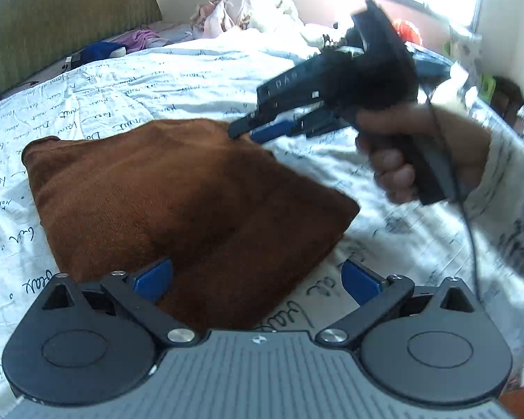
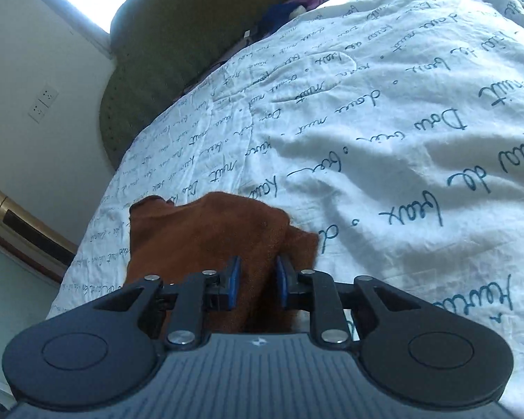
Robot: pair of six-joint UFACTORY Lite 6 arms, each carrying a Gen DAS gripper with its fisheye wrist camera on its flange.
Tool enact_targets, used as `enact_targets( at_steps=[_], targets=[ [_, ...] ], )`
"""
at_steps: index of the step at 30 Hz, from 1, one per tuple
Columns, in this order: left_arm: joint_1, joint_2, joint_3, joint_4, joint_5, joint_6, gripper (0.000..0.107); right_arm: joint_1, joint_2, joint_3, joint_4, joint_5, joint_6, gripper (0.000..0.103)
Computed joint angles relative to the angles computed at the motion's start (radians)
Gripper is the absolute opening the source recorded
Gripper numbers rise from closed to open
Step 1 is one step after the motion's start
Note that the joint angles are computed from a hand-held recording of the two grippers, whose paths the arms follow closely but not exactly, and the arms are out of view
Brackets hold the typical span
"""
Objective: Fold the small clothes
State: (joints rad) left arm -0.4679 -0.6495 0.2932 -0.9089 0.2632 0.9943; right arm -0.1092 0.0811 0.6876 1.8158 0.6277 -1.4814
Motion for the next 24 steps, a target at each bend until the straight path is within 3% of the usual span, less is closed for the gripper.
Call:
enact_targets(
  at_steps=[1,4,7,8,9,12,18,20,22,23,24],
  targets=[
    [0.033,-0.025,0.007,-0.017,0.021,0.012,0.103,-0.016,0.018,0.011,-0.019,0.021,0.013,0.034],
    [0.05,-0.015,0.015,-0.135,-0.047,0.127,0.103,-0.063,0.107,0.048,-0.024,0.134,0.023,0.034],
    [0.111,0.161,0.073,-0.269,0.007,0.269,0.102,-0.054,0.17,0.07,0.02,0.193,-0.025,0.031],
    [0.125,0.201,0.077,-0.305,0.028,0.321,0.099,-0.048,0.17,0.064,0.042,0.191,-0.038,0.013],
    [0.117,0.222,0.079,-0.314,0.018,0.336,0.097,-0.043,0.16,0.052,0.066,0.194,-0.058,0.005],
    [0.087,0.154,0.014,-0.282,0.015,0.347,0.097,-0.039,0.02,-0.044,0.154,0.178,-0.108,0.004],
    [0.137,0.131,-0.015,-0.267,0.086,0.407,0.097,-0.042,-0.263,-0.181,0.132,0.085,-0.088,0.004],
    [0.138,0.134,-0.027,-0.3,0.091,0.471,0.099,-0.039,-0.207,-0.166,0.149,0.046,-0.137,0.004],
    [0.135,0.145,-0.01,-0.257,0.101,0.458,0.099,-0.028,-0.03,-0.09,0.171,0.038,-0.191,0.006],
    [0.155,0.119,-0.008,-0.202,0.143,0.43,0.099,-0.02,0.016,-0.065,0.18,0.017,-0.199,0.008],
    [0.193,0.089,-0.002,-0.151,0.202,0.4,0.098,-0.02,0.019,-0.073,0.183,0.01,-0.197,0.017]
  ],
)
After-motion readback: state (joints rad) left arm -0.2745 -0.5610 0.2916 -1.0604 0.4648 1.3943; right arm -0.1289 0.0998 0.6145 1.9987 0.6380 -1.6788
